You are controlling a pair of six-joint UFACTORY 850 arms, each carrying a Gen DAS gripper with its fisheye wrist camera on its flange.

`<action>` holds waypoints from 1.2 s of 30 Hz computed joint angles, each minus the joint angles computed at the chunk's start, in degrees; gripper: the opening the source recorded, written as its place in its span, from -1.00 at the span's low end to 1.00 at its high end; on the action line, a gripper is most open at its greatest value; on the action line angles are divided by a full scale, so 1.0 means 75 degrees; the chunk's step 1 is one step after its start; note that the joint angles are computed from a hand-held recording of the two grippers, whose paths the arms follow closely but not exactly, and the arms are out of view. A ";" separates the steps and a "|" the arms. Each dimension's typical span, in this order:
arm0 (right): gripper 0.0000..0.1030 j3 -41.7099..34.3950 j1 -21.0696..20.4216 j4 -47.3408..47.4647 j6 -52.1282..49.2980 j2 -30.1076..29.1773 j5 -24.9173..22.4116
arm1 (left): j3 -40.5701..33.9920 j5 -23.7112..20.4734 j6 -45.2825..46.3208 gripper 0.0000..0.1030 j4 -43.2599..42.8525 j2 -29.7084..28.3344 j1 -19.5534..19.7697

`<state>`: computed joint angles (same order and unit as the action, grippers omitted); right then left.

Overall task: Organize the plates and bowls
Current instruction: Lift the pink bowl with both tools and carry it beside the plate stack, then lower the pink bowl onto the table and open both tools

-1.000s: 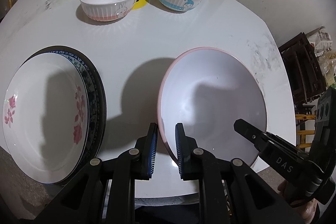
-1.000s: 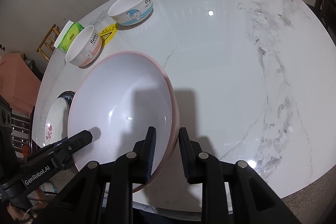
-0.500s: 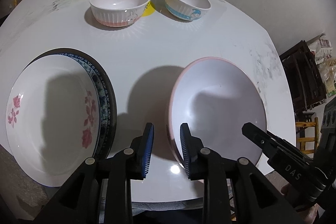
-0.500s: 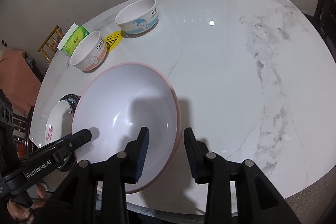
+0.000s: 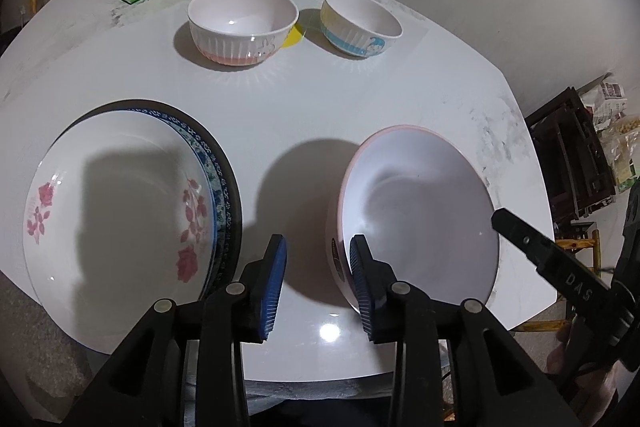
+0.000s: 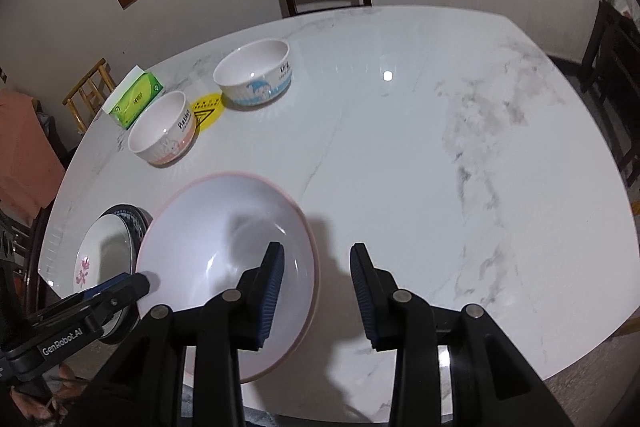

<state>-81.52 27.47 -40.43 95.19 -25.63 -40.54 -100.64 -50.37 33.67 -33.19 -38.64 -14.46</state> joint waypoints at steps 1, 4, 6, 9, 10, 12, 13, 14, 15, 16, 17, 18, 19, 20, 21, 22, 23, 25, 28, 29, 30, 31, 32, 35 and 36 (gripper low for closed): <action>-0.32 -0.0040 0.0003 -0.0013 -0.0013 -0.0005 -0.0034 | 0.0008 0.0011 0.0033 -0.42 -0.0036 0.0021 0.0019; -0.32 -0.0176 0.0047 -0.0166 -0.0004 -0.0031 -0.0128 | 0.0066 0.0106 0.0059 -0.42 -0.0165 0.0114 0.0080; -0.32 -0.0300 0.0076 -0.0262 -0.0034 -0.0075 -0.0198 | 0.0152 0.0190 0.0289 -0.41 -0.0324 0.0221 0.0114; -0.32 -0.0496 0.0118 -0.0338 -0.0155 -0.0157 -0.0316 | 0.0108 0.0157 0.0465 -0.41 -0.0571 0.0253 0.0201; -0.32 -0.0562 0.0133 -0.0348 -0.0206 -0.0185 -0.0343 | 0.0067 0.0142 0.0462 -0.41 -0.0584 0.0239 0.0215; -0.32 -0.0710 0.0163 -0.0339 -0.0356 -0.0258 -0.0368 | -0.0004 0.0156 0.0430 -0.41 -0.0587 0.0216 0.0254; -0.32 -0.0807 0.0182 -0.0335 -0.0456 -0.0309 -0.0396 | -0.0035 0.0159 0.0412 -0.41 -0.0568 0.0201 0.0274; -0.32 -0.0877 0.0190 -0.0323 -0.0539 -0.0353 -0.0405 | -0.0076 0.0151 0.0370 -0.41 -0.0549 0.0177 0.0301; -0.32 -0.0968 0.0196 -0.0293 -0.0643 -0.0409 -0.0411 | -0.0105 0.0141 0.0351 -0.41 -0.0552 0.0156 0.0323; -0.32 -0.1071 0.0208 -0.0256 -0.0757 -0.0472 -0.0406 | -0.0155 0.0122 0.0331 -0.41 -0.0548 0.0125 0.0350; -0.32 -0.1168 0.0221 -0.0231 -0.0858 -0.0533 -0.0398 | -0.0196 0.0114 0.0292 -0.41 -0.0525 0.0099 0.0380; -0.32 -0.1250 0.0234 -0.0213 -0.0948 -0.0584 -0.0402 | -0.0221 0.0114 0.0271 -0.41 -0.0522 0.0080 0.0399; -0.32 -0.1363 0.0247 -0.0165 -0.1082 -0.0655 -0.0410 | -0.0235 0.0116 0.0268 -0.41 -0.0522 0.0064 0.0415; -0.32 -0.1482 0.0251 -0.0087 -0.1248 -0.0731 -0.0402 | -0.0289 0.0108 0.0214 -0.41 -0.0480 0.0029 0.0438; -0.32 -0.1600 0.0253 -0.0009 -0.1404 -0.0807 -0.0380 | -0.0332 0.0104 0.0171 -0.41 -0.0453 0.0000 0.0454; -0.32 -0.1695 0.0254 0.0046 -0.1517 -0.0868 -0.0375 | -0.0394 0.0094 0.0141 -0.41 -0.0430 -0.0039 0.0476; -0.32 -0.1828 0.0262 0.0109 -0.1670 -0.0952 -0.0398 | -0.0436 0.0100 0.0108 -0.41 -0.0391 -0.0063 0.0488; -0.32 -0.2053 0.0281 0.0195 -0.1907 -0.1093 -0.0406 | -0.0520 0.0103 0.0056 -0.41 -0.0366 -0.0112 0.0524; -0.32 -0.2421 0.0307 0.0312 -0.2172 -0.1325 -0.0443 | -0.0717 0.0092 -0.0045 -0.41 -0.0263 -0.0226 0.0585; -0.32 -0.2537 0.0296 0.0406 -0.2297 -0.1399 -0.0414 | -0.0828 0.0072 -0.0091 -0.41 -0.0203 -0.0291 0.0608; -0.32 -0.2660 0.0283 0.0534 -0.2447 -0.1478 -0.0400 | -0.0900 0.0057 -0.0142 -0.41 -0.0151 -0.0334 0.0625; -0.32 -0.2792 0.0273 0.0640 -0.2583 -0.1563 -0.0386 | -0.0976 0.0044 -0.0186 -0.41 -0.0123 -0.0380 0.0646; -0.32 -0.2929 0.0276 0.0690 -0.2678 -0.1649 -0.0416 | -0.1093 0.0030 -0.0237 -0.41 -0.0096 -0.0450 0.0679; -0.32 -0.3456 0.0247 0.1056 -0.3229 -0.1984 -0.0539 | -0.1365 0.0017 -0.0426 -0.41 0.0032 -0.0619 0.0737; -0.32 -0.3543 0.0232 0.1134 -0.3299 -0.2041 -0.0526 | -0.1453 -0.0003 -0.0474 -0.41 0.0061 -0.0676 0.0758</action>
<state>-108.10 29.21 -31.92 70.45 -40.93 -44.48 -111.54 -50.39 30.12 -32.73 -43.70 -8.77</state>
